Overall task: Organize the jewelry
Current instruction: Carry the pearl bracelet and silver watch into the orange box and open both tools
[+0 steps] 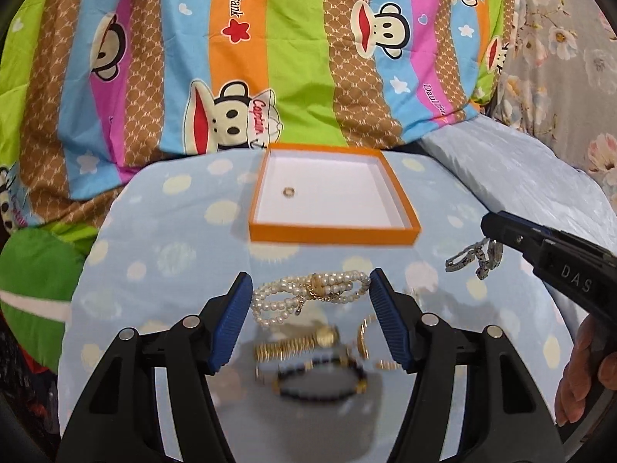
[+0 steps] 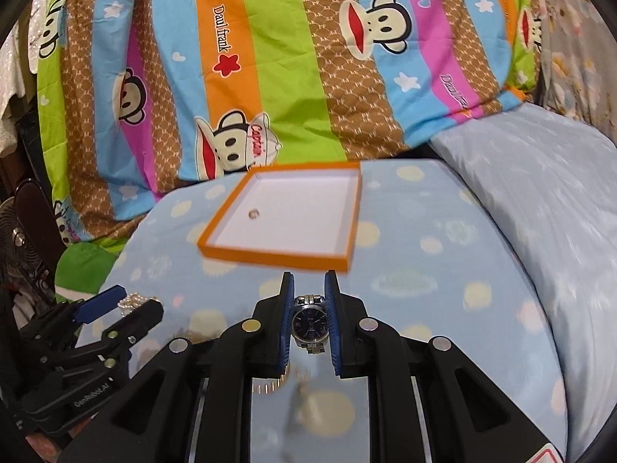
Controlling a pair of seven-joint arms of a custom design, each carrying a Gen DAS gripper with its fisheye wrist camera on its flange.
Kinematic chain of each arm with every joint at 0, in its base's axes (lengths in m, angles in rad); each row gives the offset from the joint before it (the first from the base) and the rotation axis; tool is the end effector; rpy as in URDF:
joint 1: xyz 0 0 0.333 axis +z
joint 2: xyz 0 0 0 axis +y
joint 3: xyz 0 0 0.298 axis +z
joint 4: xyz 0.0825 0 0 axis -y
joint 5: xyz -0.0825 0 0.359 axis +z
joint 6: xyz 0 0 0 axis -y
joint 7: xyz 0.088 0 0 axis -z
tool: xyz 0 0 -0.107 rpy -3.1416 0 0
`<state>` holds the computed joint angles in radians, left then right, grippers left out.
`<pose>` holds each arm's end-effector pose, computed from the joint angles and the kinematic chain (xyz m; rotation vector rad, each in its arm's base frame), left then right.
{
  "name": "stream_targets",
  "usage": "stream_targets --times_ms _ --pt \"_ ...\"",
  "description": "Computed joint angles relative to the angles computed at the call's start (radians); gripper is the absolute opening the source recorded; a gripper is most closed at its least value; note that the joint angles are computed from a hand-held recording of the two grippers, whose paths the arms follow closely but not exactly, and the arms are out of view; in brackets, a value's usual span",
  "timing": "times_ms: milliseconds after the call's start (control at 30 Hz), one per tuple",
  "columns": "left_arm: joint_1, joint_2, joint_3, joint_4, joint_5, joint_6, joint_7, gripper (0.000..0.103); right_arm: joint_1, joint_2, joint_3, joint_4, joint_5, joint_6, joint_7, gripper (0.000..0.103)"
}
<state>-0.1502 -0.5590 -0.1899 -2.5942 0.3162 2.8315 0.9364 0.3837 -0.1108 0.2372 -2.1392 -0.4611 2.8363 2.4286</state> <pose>0.3779 -0.1586 0.5223 -1.7755 1.7431 -0.8401 0.4264 0.3389 0.5362 -1.7765 1.5188 -0.4557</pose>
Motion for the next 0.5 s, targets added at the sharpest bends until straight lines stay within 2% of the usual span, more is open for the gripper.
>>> stream_targets --times_ms 200,267,400,500 --pt "0.093 0.244 -0.019 0.228 0.082 0.034 -0.007 0.061 0.037 0.242 -0.069 0.308 0.038 -0.033 -0.105 0.015" --pt "0.109 0.332 -0.017 0.317 0.109 0.04 -0.011 0.061 0.042 0.331 -0.087 0.419 0.1 -0.041 -0.158 0.015" --pt "0.097 0.483 0.01 0.474 0.116 0.037 0.024 0.061 0.07 0.49 -0.13 0.627 0.162 -0.096 -0.23 0.015" --pt "0.089 0.583 0.023 0.582 0.18 0.027 0.007 0.061 0.088 0.59 -0.162 0.756 0.203 -0.109 -0.276 0.015"
